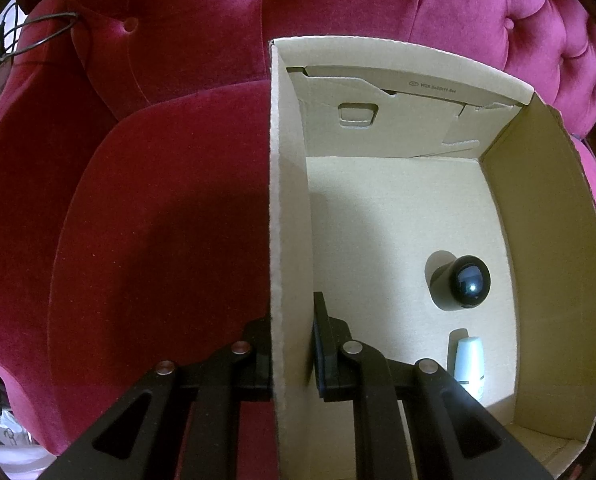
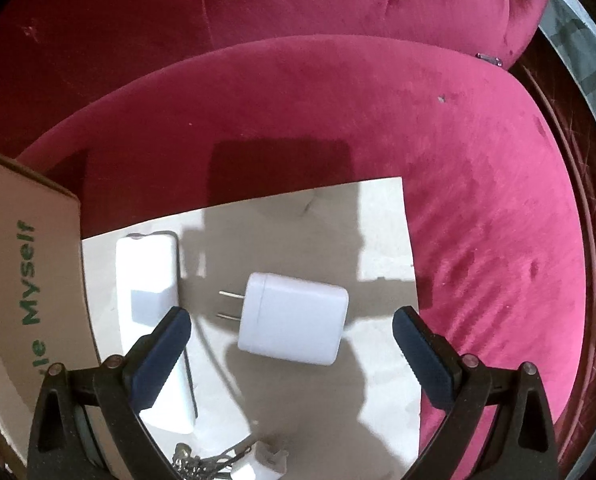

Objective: Organize rigid objects
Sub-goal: 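Move the right tool back toward the white charger plug, then grasp the white charger plug with the right tool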

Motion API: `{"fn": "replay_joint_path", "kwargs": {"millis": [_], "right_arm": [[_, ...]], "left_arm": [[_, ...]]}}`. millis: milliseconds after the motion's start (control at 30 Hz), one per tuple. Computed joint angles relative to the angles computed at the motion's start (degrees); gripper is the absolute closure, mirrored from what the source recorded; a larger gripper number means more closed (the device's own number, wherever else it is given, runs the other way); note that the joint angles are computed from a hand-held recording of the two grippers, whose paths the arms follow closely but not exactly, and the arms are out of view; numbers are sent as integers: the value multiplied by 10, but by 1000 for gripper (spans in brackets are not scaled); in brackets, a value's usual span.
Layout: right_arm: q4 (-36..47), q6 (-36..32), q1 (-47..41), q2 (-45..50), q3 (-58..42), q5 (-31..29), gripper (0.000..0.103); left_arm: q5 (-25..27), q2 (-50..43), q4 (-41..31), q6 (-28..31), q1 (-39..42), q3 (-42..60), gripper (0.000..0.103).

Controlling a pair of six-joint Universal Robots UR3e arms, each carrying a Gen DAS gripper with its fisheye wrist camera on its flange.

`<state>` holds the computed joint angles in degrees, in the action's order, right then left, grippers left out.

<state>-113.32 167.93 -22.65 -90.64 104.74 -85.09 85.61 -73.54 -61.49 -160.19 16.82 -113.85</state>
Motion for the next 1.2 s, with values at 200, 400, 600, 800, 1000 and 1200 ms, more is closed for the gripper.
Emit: {"fn": "replay_joint_path", "kwargs": {"millis": [200, 400, 600, 800, 1000, 1200], "right_arm": [[-24, 21, 12, 34, -5, -9, 1], [-18, 14, 9, 59, -27, 0, 17], [-22, 25, 19, 68, -35, -7, 31], [-12, 22, 15, 45, -27, -5, 31], [25, 18, 24, 15, -44, -11, 31], [70, 14, 29, -20, -62, -21, 31]], "left_arm": [[0, 0, 1, -2, -1, -1, 89], [0, 0, 1, -3, -2, -2, 89], [0, 0, 2, -2, -2, -1, 89], [1, -1, 2, -4, -3, -1, 89], [2, -1, 2, -4, -4, -1, 89], [0, -1, 1, -3, -2, 0, 89]]}}
